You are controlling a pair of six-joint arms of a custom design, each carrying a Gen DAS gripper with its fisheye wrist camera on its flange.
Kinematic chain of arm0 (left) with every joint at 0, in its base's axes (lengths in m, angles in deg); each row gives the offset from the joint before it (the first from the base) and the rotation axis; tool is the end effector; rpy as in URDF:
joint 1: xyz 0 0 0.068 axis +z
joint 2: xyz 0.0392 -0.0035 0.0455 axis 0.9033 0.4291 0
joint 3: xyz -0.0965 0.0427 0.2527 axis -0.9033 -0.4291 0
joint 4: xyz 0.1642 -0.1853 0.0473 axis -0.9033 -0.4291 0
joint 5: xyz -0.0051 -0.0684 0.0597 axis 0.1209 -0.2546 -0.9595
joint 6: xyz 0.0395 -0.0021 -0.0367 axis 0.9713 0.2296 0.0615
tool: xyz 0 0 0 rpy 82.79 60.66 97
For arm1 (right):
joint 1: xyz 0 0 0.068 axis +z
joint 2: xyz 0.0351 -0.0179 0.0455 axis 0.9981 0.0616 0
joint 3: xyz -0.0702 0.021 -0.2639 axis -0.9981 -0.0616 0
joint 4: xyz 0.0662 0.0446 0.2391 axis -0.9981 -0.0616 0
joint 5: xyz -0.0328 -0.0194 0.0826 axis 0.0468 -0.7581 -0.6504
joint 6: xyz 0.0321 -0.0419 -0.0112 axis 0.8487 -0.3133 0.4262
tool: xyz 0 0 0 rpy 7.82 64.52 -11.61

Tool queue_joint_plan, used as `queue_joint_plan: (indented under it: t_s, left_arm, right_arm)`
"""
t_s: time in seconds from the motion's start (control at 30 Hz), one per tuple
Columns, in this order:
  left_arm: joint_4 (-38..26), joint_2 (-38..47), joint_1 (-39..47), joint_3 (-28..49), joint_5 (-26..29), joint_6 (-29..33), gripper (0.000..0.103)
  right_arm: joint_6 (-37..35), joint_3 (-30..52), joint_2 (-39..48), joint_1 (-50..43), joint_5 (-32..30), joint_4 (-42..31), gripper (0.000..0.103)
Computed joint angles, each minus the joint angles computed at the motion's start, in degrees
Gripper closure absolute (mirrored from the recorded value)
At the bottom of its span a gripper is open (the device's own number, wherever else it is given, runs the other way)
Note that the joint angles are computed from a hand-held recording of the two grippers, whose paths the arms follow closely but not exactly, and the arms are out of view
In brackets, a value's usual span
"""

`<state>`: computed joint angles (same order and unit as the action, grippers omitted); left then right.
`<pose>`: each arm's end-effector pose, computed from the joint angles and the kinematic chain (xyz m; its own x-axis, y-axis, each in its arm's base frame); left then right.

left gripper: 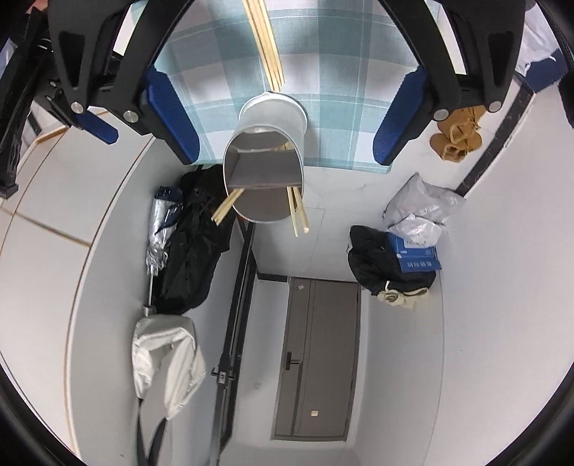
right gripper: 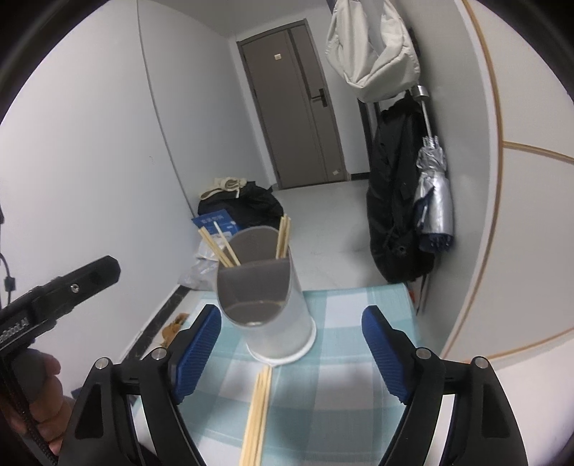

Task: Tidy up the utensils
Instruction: 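Move both tools down toward the remaining chopstick pile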

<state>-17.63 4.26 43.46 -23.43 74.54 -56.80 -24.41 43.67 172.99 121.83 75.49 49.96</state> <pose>0.2687 -0.1020 0.2497 -0.5067 -0.0206 -0.8619 0.2216 0.9630 -0.1533 0.2652 0.1736 0.2046 -0.4956 0.1057 -0.8621 -0.1215 0.9744 0.1893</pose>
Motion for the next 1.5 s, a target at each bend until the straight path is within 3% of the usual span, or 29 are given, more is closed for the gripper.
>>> queue_joint_plan:
  t_s: [0.4,0.67,0.9,1.0,1.13,1.5]
  left_arm:
    - [5.5,5.78,0.73,-4.7,-0.8,-1.72,0.008]
    - [6.25,12.86,5.61,-3.13,2.44,-3.33,0.008]
    - [1.57,15.49,11.3,0.68,5.27,-3.94,0.008]
    - [1.57,15.99,12.53,0.93,3.41,-3.56,0.008]
    - [2.13,15.51,13.5,0.27,2.36,-3.73,0.008]
    - [1.56,14.53,13.6,0.29,1.1,-3.45,0.008]
  right_arm:
    - [1.4,-4.09,4.31,-0.06,-0.27,2.55,0.021]
    - [3.17,1.63,12.83,-0.97,-3.35,-3.1,0.021]
    - [-0.71,14.0,23.2,-0.72,-7.44,-11.43,0.022]
    - [-2.64,20.52,28.67,-0.39,-8.72,-15.37,0.026]
    - [-3.56,27.64,35.24,0.22,-9.91,-20.74,0.047]
    - [-3.8,29.74,38.47,2.43,-8.24,-23.77,0.079]
